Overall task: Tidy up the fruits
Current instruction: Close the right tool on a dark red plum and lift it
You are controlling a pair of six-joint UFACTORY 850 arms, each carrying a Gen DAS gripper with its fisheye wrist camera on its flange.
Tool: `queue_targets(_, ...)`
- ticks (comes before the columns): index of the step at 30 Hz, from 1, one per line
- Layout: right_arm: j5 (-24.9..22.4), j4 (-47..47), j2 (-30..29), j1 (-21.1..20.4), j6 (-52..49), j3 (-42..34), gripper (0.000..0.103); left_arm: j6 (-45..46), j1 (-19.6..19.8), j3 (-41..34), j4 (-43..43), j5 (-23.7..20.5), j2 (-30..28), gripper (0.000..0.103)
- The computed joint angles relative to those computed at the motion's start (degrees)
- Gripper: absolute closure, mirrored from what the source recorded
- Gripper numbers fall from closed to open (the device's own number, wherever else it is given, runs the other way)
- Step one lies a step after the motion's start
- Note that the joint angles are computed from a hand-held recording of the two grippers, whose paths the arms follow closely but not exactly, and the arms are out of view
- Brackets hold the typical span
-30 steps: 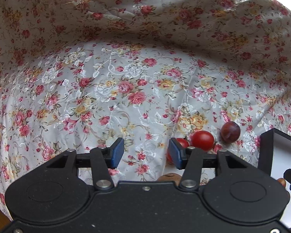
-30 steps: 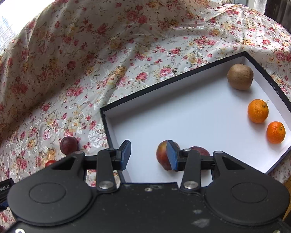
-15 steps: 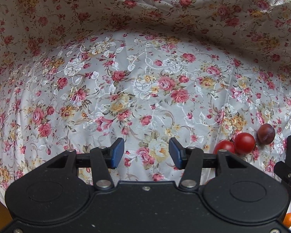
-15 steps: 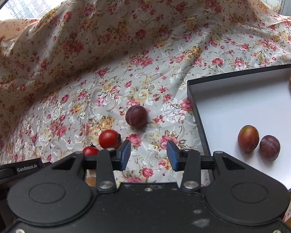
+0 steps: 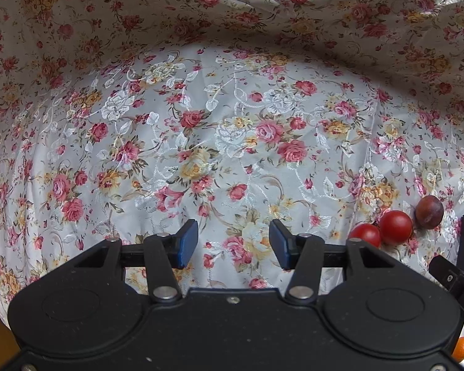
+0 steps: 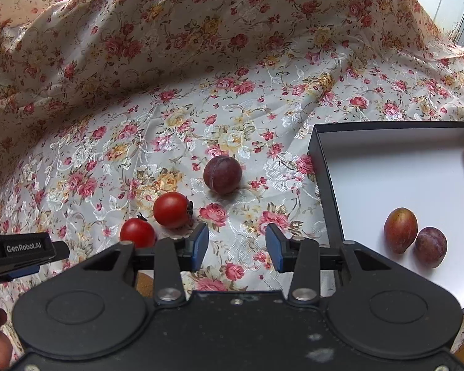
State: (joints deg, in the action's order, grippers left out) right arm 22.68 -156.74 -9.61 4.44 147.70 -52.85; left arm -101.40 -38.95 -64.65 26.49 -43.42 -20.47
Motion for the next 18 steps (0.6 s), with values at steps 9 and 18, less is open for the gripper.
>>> queue_targets(9,4.1,-2.5,-8.5,1.4,6.3,-10.1,0.059,1.1,0.3,0.1,-0.9,0.6,0.0,0.045)
queue_targets(18,7.8,-6.4,-15.5,2.3,13.7,-16.3,0.06,1.6,0.4,0.3,-1.1,1.1,0.2,0.045)
